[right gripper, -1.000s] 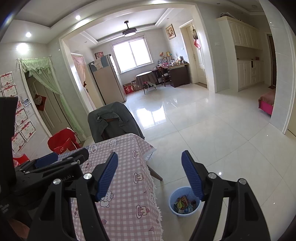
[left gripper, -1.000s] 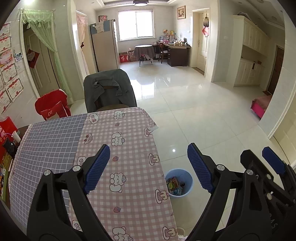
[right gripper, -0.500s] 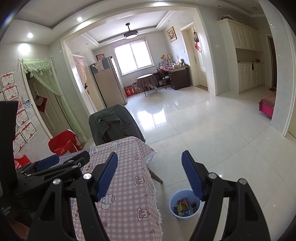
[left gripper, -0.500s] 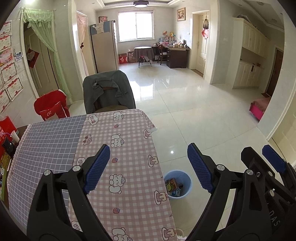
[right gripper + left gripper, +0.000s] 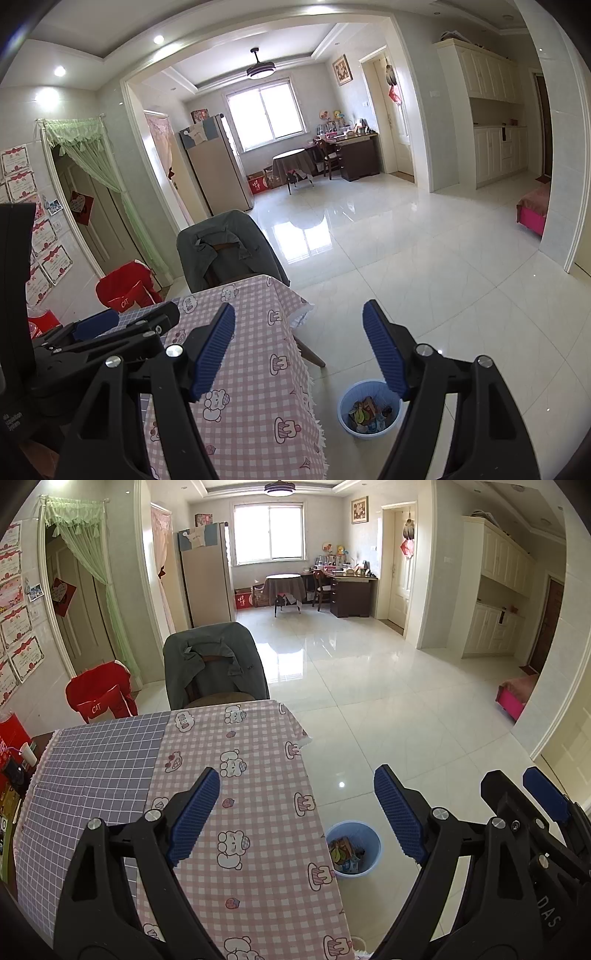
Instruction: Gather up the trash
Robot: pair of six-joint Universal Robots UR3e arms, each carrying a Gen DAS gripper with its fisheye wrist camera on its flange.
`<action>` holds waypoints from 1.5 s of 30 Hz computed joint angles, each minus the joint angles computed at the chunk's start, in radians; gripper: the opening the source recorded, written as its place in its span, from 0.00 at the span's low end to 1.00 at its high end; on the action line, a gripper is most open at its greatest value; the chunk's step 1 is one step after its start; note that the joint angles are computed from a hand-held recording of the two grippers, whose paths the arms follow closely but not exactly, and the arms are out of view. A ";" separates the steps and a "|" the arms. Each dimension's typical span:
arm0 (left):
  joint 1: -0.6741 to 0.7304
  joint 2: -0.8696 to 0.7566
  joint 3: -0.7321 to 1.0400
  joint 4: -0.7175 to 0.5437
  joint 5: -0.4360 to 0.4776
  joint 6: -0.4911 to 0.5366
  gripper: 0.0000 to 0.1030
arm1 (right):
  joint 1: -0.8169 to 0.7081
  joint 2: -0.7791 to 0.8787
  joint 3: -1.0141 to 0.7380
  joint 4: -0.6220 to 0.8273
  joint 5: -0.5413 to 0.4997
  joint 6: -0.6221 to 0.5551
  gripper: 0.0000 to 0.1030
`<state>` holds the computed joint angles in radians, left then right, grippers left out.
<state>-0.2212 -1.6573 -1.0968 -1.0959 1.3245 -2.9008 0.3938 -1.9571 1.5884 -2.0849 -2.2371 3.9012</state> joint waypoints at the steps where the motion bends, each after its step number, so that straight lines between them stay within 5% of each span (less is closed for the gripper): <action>1: 0.001 -0.001 0.002 0.002 0.000 -0.001 0.82 | -0.003 0.001 -0.001 -0.004 0.002 -0.004 0.69; 45: -0.011 -0.067 0.112 -0.003 0.001 0.005 0.82 | -0.030 0.022 -0.044 -0.016 0.009 -0.028 0.69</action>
